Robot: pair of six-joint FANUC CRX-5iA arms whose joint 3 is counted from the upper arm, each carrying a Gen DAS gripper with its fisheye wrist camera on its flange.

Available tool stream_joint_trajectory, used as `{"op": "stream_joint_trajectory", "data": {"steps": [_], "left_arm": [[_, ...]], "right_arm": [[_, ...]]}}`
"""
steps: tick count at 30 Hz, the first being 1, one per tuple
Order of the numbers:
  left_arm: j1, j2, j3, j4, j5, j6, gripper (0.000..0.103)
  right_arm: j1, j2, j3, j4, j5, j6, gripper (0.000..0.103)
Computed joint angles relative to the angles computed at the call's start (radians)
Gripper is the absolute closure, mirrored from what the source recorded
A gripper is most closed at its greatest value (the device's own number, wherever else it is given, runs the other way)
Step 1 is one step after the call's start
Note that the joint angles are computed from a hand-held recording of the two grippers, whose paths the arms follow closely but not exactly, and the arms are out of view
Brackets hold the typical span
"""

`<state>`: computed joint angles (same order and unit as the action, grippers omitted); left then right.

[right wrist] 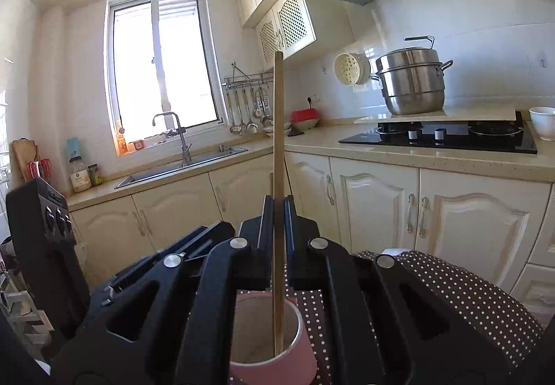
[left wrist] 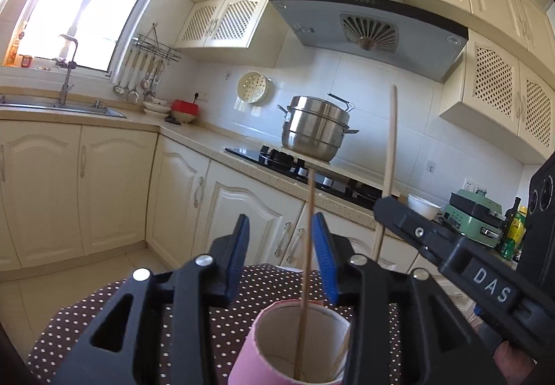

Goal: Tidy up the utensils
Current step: 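Lift the chopsticks and drop them into the pink cup with both tools, then lower the left tool to the pile and grasp another chopstick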

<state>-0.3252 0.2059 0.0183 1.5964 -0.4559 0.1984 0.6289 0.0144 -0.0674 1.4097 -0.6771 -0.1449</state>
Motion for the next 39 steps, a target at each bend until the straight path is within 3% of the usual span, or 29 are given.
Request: {"op": "stream_joint_trajectory", "data": {"steps": [5,8,13,20,22,24,28,34,39], "left_arm": [[0.049,-0.03,0.005,-0.19,-0.004,0.164,0.052],[0.088,-0.047,0.018,-0.34,-0.034,0.303,0.049],[0.132,-0.076,0.039,-0.522,-0.081,0.426,0.042],[0.153,-0.12,0.019,-0.558,-0.111,0.44,0.038],[0.157,-0.136,0.009,-0.559,-0.122,0.437,0.037],[0.159,-0.152,-0.001,-0.566,-0.124,0.432,0.035],[0.17,-0.174,-0.001,-0.607,-0.164,0.458,0.034],[0.213,-0.17,0.059,-0.726,-0.352,0.541,0.032],[0.23,-0.12,0.173,-0.896,-0.602,0.64,0.032]], "right_arm": [[0.034,-0.009,-0.005,-0.025,-0.051,0.021,0.096],[0.056,-0.007,0.003,-0.047,-0.08,0.043,0.096],[0.087,-0.005,0.013,-0.076,-0.128,0.054,0.096],[0.133,-0.008,0.027,-0.112,-0.209,0.053,0.095],[0.145,-0.01,0.031,-0.121,-0.229,0.059,0.092],[0.157,-0.018,0.026,-0.114,-0.246,0.053,0.079],[0.184,-0.04,0.012,-0.108,-0.278,0.051,0.076],[0.231,-0.086,-0.013,-0.146,-0.356,0.074,0.075],[0.28,-0.12,-0.024,-0.261,-0.432,0.142,0.06]]}}
